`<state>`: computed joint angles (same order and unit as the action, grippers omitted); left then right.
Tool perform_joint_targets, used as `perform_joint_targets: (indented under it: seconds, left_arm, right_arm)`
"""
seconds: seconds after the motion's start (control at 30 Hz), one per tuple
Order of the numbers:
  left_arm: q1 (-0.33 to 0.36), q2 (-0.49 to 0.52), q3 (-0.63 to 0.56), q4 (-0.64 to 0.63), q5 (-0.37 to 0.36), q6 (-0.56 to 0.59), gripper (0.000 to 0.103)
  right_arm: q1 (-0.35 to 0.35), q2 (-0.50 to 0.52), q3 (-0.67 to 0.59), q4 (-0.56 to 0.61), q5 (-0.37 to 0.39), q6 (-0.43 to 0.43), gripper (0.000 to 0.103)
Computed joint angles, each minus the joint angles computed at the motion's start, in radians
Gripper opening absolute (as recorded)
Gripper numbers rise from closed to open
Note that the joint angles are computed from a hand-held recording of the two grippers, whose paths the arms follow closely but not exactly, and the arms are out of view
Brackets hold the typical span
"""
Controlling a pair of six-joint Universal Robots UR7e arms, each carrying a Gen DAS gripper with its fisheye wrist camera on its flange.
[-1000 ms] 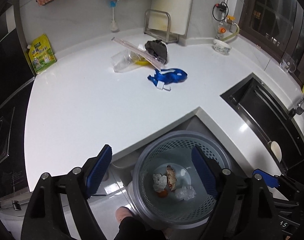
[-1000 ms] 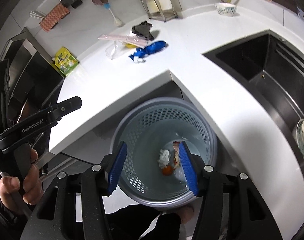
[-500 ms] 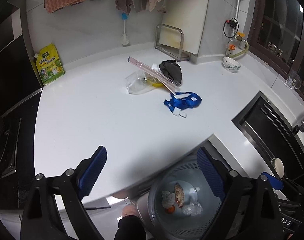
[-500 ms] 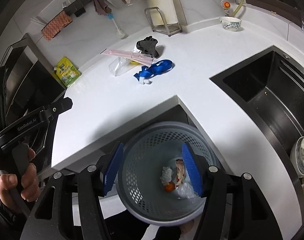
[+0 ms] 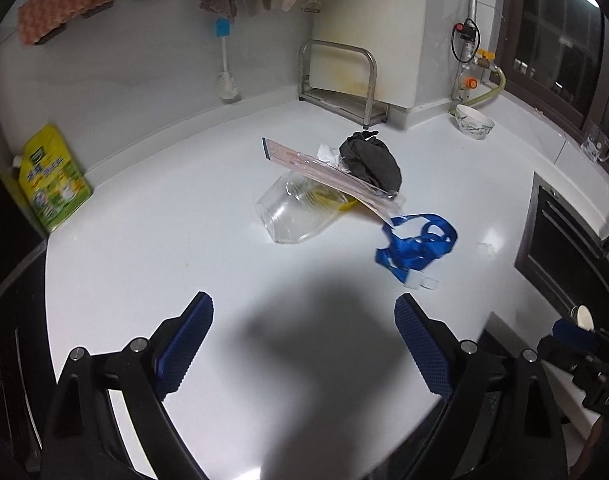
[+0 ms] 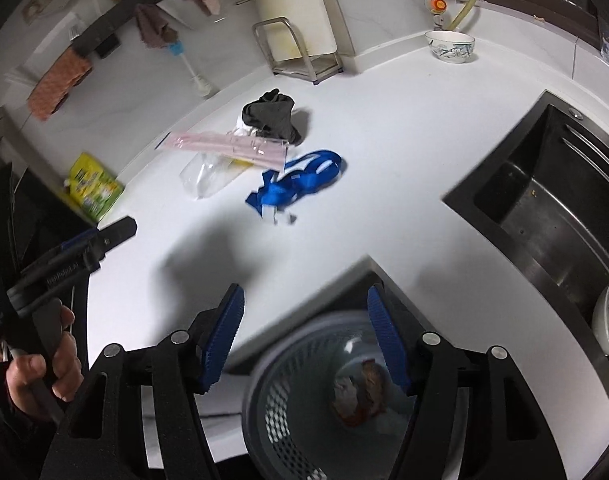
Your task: Collect trash
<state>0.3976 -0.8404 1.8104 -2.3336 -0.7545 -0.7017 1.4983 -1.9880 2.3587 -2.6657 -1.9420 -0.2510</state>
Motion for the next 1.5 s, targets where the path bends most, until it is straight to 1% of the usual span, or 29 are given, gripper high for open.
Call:
perform_joint_targets:
  seconds: [0.13,0.23,0.33,0.57,0.73,0.83,0.9,1.0,1.13,1.33,1.37,1.43,1.5]
  left_arm:
    - [0.066,0.015,-0.012,-0.092,-0.033,0.172,0.091]
    - [0.104,0.028,-0.023,-0.154,-0.056,0.29,0.091]
    - [0.145,0.049,-0.041,-0.225,-0.094,0.418,0.091]
    - [0.208,0.096,-0.085,-0.31,-0.175,0.615,0.091]
    - [0.237,0.116,-0.109,-0.325,-0.228,0.671,0.091]
    - [0.244,0.126,-0.115,-0.334,-0.243,0.693,0.09]
    - [0.252,0.13,-0.121,-0.342,-0.262,0.709,0.091]
    - [0.262,0.136,-0.13,-0.341,-0.277,0.722,0.09]
    - [0.27,0.141,-0.134,-0.346,-0.291,0.743,0.09]
    - [0.279,0.142,-0.132,-0.353,-0.312,0.751,0.091]
    - [0.28,0.142,-0.131,-0.356,-0.313,0.752,0.091]
    - [0.283,0.143,-0.132,-0.36,-0.317,0.752,0.09]
    - [0.285,0.145,-0.134,-0.363,-0.322,0.755,0.091]
  right_arm:
    - [0.036,0.129,-0.027,-0.106,-0.048,0.042,0.062]
    - [0.046,0.218,-0.048,-0.182,-0.063,0.071,0.062]
    - [0.056,0.304,-0.071,-0.265,-0.093,0.082,0.064]
    - [0.052,0.425,-0.123,-0.338,-0.122,0.112,0.065]
    - [0.055,0.483,-0.161,-0.355,-0.143,0.122,0.065]
    - [0.06,0.519,-0.182,-0.365,-0.177,0.129,0.066]
    - [0.055,0.538,-0.197,-0.361,-0.187,0.135,0.066]
    - [0.051,0.562,-0.213,-0.359,-0.198,0.136,0.066]
    - [0.054,0.595,-0.237,-0.354,-0.237,0.135,0.066]
    - [0.075,0.65,-0.256,-0.41,-0.31,0.081,0.065]
    - [0.077,0.658,-0.256,-0.424,-0.317,0.072,0.064]
    - [0.083,0.673,-0.256,-0.452,-0.332,0.045,0.054]
    - [0.088,0.682,-0.254,-0.474,-0.332,0.018,0.038]
